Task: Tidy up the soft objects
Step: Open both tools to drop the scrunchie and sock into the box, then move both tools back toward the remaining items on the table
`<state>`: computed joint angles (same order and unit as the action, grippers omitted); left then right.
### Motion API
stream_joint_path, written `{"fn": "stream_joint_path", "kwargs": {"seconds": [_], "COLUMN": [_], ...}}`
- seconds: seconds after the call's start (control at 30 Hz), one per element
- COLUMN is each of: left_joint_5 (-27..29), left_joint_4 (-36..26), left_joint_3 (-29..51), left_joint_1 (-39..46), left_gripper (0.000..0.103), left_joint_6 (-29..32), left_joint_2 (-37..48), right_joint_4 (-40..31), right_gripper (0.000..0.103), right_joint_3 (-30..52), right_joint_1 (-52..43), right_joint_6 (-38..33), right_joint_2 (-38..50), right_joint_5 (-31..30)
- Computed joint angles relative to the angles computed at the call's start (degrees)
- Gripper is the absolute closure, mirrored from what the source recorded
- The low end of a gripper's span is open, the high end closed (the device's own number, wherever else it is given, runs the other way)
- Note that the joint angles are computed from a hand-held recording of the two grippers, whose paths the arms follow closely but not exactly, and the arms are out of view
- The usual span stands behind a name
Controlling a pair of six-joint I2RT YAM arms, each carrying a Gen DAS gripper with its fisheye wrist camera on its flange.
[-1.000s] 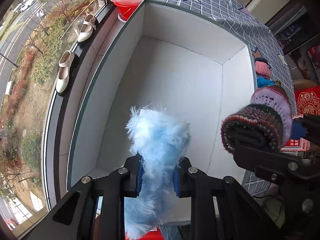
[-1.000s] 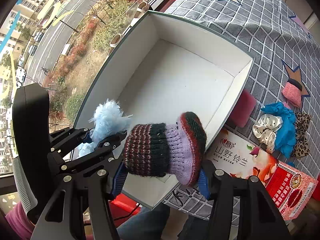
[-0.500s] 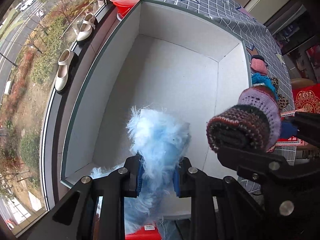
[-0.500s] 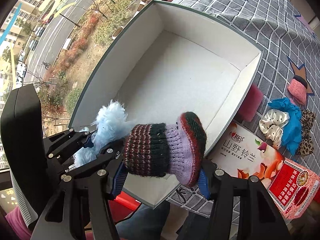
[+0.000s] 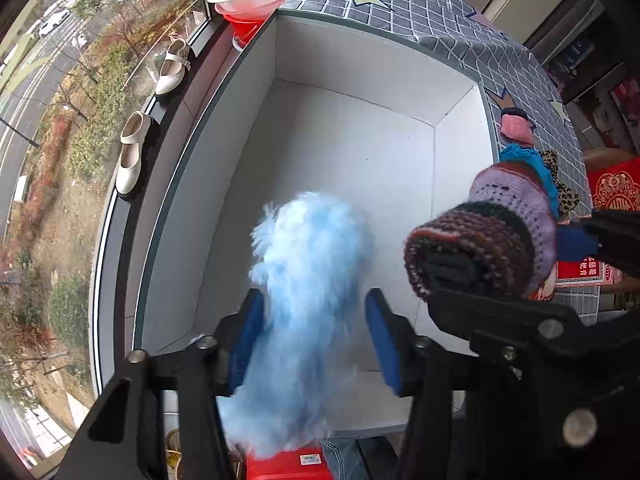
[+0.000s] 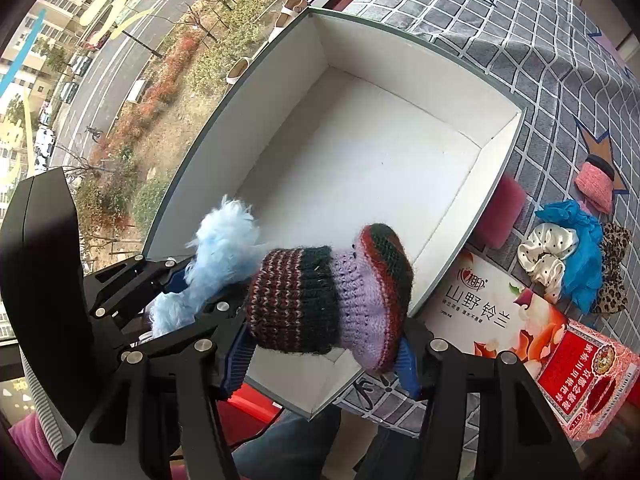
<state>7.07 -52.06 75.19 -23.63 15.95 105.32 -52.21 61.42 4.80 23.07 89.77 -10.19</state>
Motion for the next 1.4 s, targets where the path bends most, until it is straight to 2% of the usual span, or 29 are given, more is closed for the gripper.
{"fn": "stream_joint_path", "kwargs": {"seconds": [0.07,0.1,0.13,0.17,0.33,0.43,0.47,0.6,0.73,0.87,1.0,1.13,1.27,1.4], "left_joint_5": [1.61,2.70,3.16,3.54,8.07,11.33,12.69,16.58,16.33,15.39,13.53,12.28,9.72,6.68], "left_joint_4": [1.67,2.63,2.68,2.98,0.70,-3.11,-4.78,-11.74,-15.46,-17.55,-18.30,-19.59,-21.55,-24.78], "left_joint_3": [-1.24,-1.88,-1.75,-1.83,0.28,4.08,5.83,12.73,17.70,21.91,24.85,28.46,34.42,43.62], "left_joint_1": [1.03,1.60,1.90,2.14,2.88,2.31,1.99,-0.43,-4.26,-9.09,-13.40,-16.89,-20.01,-22.94], "left_gripper": [0.023,0.021,0.019,0.014,0.011,0.005,0.000,0.000,0.000,0.000,0.000,0.000,0.000,0.000], "left_joint_6": [-0.61,-0.84,-1.00,-1.23,-2.38,-1.89,-1.51,1.00,1.49,0.11,-2.84,-6.28,-9.77,-13.17], "left_joint_2": [-1.04,-1.66,-1.94,-2.11,-3.58,-3.63,-3.41,-2.61,-2.12,-0.07,2.77,5.96,10.86,18.29], "right_joint_4": [0.18,0.24,0.29,0.37,0.60,-1.42,-2.18,-6.34,-11.00,-17.71,-25.18,-29.65,-26.94,-18.81], "right_gripper": [0.021,0.016,0.005,0.000,0.000,0.000,0.000,0.000,0.000,0.000,0.001,0.000,0.001,0.001], "right_joint_3": [-0.05,0.02,-0.18,-0.50,-1.65,-0.48,-0.07,2.68,5.00,7.29,10.41,11.98,9.39,3.92], "right_joint_1": [-0.07,-0.13,-0.35,-0.75,-3.75,-4.52,-5.05,-7.61,-13.69,-26.81,-48.54,-71.51,-85.14,-89.48], "right_joint_6": [0.02,-0.04,-0.24,-0.43,0.79,1.93,2.07,4.09,4.54,-0.18,-13.10,-26.81,-35.02,-37.93], "right_joint_2": [-0.48,-0.56,-1.05,-1.72,-5.97,-9.16,-10.52,-15.83,-21.41,-26.57,-27.37,-22.29,-14.04,-5.06], "right_joint_5": [0.46,1.11,1.52,2.02,-0.43,-0.97,-1.36,-2.15,-3.07,-5.96,-10.70,-13.59,-11.99,-7.55]}}
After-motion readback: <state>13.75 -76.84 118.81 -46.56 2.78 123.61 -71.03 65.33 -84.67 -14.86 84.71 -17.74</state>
